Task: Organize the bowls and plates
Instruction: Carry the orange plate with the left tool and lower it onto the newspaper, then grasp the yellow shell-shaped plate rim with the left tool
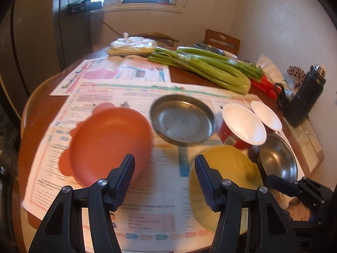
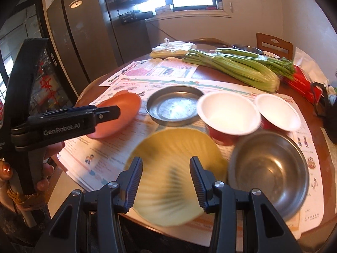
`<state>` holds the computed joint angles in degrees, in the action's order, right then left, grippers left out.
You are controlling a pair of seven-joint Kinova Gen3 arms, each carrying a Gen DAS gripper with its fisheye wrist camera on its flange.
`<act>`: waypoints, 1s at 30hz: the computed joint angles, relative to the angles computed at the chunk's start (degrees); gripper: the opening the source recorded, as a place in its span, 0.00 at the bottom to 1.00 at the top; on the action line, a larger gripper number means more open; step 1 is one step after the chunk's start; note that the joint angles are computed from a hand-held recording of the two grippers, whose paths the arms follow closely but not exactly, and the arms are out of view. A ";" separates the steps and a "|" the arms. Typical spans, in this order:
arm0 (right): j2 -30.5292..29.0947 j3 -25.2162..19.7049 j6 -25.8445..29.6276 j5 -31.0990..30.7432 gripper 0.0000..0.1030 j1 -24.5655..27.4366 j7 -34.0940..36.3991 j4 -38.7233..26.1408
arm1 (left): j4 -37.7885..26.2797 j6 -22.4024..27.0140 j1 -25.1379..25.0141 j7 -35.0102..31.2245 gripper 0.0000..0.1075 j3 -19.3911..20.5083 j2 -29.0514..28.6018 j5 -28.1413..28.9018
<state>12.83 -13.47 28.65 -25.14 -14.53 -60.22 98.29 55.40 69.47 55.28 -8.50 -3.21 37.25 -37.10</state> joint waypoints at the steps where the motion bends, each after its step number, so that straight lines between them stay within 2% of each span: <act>1: -0.34 0.10 -0.08 -0.31 0.45 0.49 0.21 0.67 | -0.21 -0.34 -0.13 -0.24 0.57 0.31 0.33 0.29; 8: -0.78 1.74 0.99 -0.32 0.45 1.76 -1.53 2.78 | -2.19 -0.95 -1.01 -2.65 0.57 1.06 2.65 3.51; 14: 0.36 2.91 1.95 3.45 0.45 0.15 -5.93 2.50 | -2.91 -1.49 -1.29 -4.05 0.57 0.77 3.84 5.46; 30: 3.29 2.75 -0.37 9.60 0.45 -2.15 -12.79 1.29 | -4.02 -2.70 -2.85 -6.59 0.57 0.88 5.60 9.53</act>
<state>16.12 -10.72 28.28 -15.54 -16.68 -73.01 99.59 51.38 66.77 52.43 -15.08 -2.34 42.85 -27.57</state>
